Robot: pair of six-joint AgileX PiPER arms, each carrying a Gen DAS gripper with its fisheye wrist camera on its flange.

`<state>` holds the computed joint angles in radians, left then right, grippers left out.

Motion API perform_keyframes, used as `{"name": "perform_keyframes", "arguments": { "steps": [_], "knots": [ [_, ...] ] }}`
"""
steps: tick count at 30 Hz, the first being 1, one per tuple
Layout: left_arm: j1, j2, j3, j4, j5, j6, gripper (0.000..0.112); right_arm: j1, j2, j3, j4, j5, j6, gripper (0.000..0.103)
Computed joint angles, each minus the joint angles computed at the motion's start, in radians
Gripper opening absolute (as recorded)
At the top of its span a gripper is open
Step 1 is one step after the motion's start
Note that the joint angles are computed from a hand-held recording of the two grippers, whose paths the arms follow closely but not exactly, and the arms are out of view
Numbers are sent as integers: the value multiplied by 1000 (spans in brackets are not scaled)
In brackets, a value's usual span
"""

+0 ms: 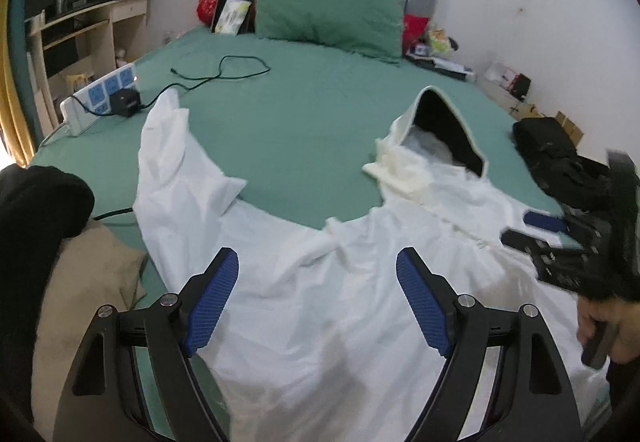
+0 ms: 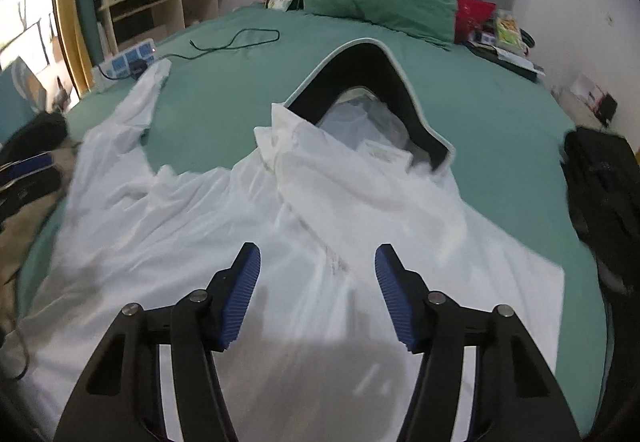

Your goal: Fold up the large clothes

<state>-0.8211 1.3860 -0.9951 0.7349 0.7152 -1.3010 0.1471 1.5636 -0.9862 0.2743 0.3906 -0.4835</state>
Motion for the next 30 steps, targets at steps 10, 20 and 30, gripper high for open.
{"name": "perform_keyframes", "arguments": {
  "steps": [10, 20, 30],
  "knots": [
    [128, -22, 44, -135, -66, 115, 84, 124, 321, -306, -346, -4, 397, 60],
    [145, -15, 31, -246, -64, 208, 84, 59, 368, -360, -90, 29, 180, 10],
    [146, -60, 49, -244, -56, 194, 84, 73, 163, -288, -12, 70, 131, 6]
  ]
}}
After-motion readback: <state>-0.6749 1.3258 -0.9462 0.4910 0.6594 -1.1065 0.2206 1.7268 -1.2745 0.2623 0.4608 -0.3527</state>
